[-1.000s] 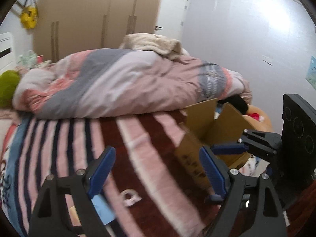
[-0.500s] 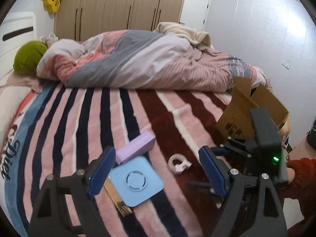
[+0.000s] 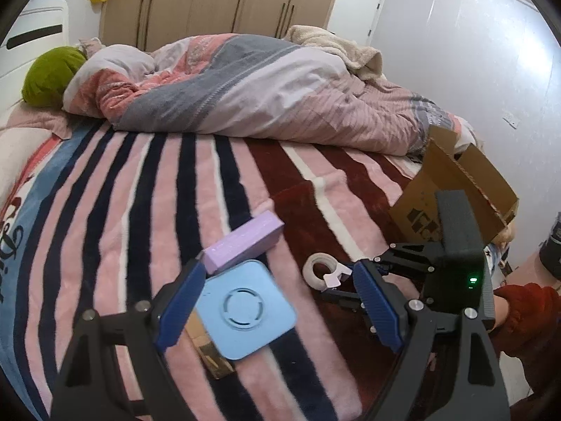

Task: Organize rigid objects
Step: 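Grasp the white tape ring with the right gripper, then carry the tape ring into the cardboard box and release it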

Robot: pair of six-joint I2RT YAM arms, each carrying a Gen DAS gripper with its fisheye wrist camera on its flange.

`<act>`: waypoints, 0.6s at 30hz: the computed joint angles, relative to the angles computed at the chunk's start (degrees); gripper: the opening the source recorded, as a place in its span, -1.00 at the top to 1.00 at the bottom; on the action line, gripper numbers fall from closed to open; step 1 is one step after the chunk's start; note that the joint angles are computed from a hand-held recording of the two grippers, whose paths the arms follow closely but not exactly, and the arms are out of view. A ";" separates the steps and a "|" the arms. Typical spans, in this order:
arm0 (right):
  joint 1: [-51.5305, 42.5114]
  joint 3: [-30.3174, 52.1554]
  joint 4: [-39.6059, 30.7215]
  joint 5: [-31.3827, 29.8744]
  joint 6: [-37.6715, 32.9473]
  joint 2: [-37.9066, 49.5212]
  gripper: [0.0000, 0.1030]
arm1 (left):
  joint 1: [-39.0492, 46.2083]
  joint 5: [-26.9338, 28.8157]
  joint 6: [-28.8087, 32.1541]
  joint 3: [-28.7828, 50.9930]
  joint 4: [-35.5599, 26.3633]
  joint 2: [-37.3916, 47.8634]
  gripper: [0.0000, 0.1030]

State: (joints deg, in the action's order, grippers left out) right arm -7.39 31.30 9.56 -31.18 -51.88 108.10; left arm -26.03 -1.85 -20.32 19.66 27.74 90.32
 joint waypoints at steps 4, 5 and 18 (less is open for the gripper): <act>-2.15 -1.02 -7.21 -4.26 -2.84 -7.32 0.41 | -2.69 0.55 -0.76 1.54 -1.96 -0.95 -0.64; -2.90 -1.21 -9.85 -5.57 -3.78 -9.83 0.41 | -3.36 1.09 -1.00 1.95 -2.43 -1.37 -0.64; -19.65 7.47 -47.07 -19.96 -24.02 -29.86 0.41 | -14.00 2.66 -1.02 14.02 -13.37 -5.56 0.09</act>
